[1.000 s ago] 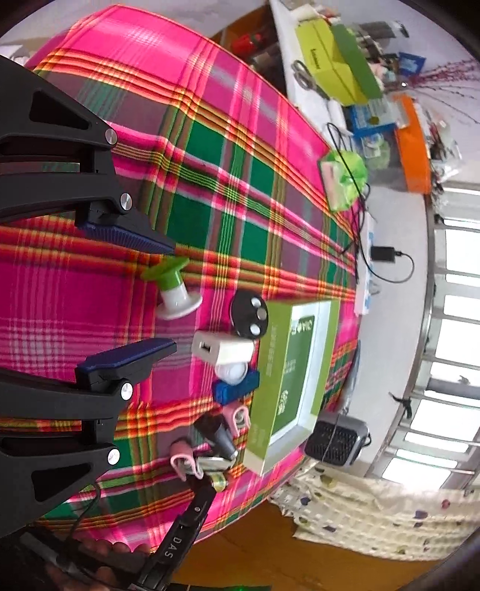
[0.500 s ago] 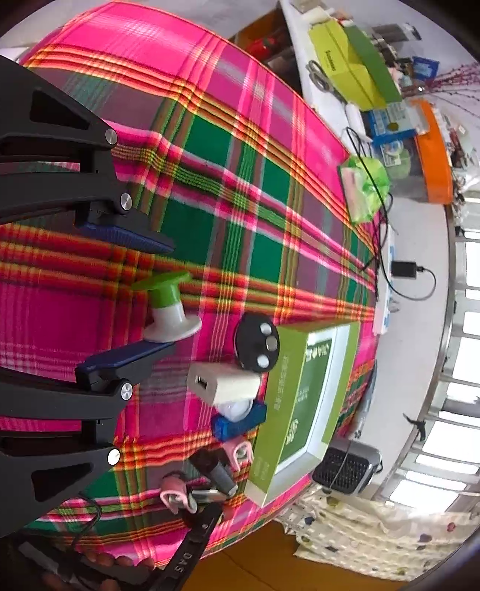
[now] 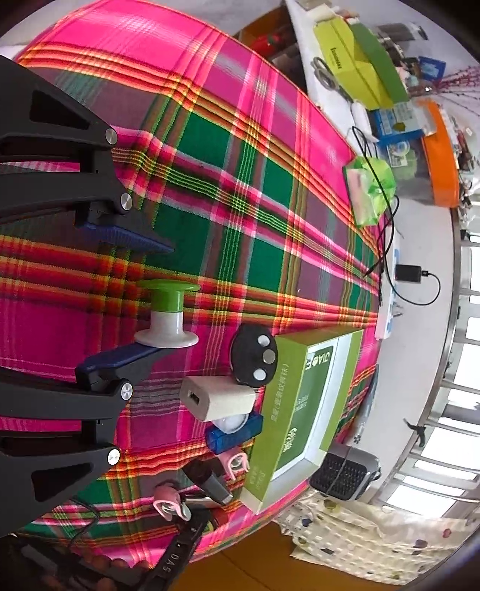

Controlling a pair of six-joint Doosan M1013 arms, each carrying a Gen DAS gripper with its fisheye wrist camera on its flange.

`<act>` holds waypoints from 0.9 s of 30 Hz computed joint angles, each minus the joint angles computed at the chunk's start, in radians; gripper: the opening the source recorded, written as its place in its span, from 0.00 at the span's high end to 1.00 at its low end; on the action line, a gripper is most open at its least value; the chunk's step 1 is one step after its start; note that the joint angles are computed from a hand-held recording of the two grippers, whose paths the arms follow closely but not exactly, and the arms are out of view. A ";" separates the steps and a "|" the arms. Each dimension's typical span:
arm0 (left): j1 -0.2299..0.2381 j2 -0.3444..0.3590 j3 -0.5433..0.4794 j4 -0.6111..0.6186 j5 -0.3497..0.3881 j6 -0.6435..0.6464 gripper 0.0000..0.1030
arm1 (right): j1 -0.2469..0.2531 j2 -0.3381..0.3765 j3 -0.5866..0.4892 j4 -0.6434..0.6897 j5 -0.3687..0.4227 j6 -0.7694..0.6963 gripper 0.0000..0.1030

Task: Organize rigid objects
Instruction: 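Grasp the green-and-white spool with the left tool while the right tool grasps the brown bottle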

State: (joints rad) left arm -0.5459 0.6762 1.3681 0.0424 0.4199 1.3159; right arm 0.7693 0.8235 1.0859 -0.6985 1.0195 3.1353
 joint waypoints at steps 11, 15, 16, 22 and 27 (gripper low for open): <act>0.000 0.006 -0.008 0.007 -0.011 0.012 0.60 | 0.000 0.001 -0.001 -0.007 -0.007 -0.008 0.51; -0.002 0.005 -0.007 -0.019 -0.019 0.061 0.70 | 0.000 -0.002 0.006 -0.012 -0.024 -0.009 0.64; -0.004 0.006 -0.008 -0.006 -0.019 0.056 0.70 | 0.000 -0.002 0.006 -0.012 -0.026 -0.011 0.67; -0.003 0.007 -0.010 -0.014 -0.019 0.063 0.70 | 0.000 -0.004 0.010 -0.019 -0.038 -0.017 0.68; -0.003 0.008 -0.014 -0.015 -0.015 0.070 0.70 | 0.002 -0.002 0.006 -0.025 -0.039 -0.026 0.68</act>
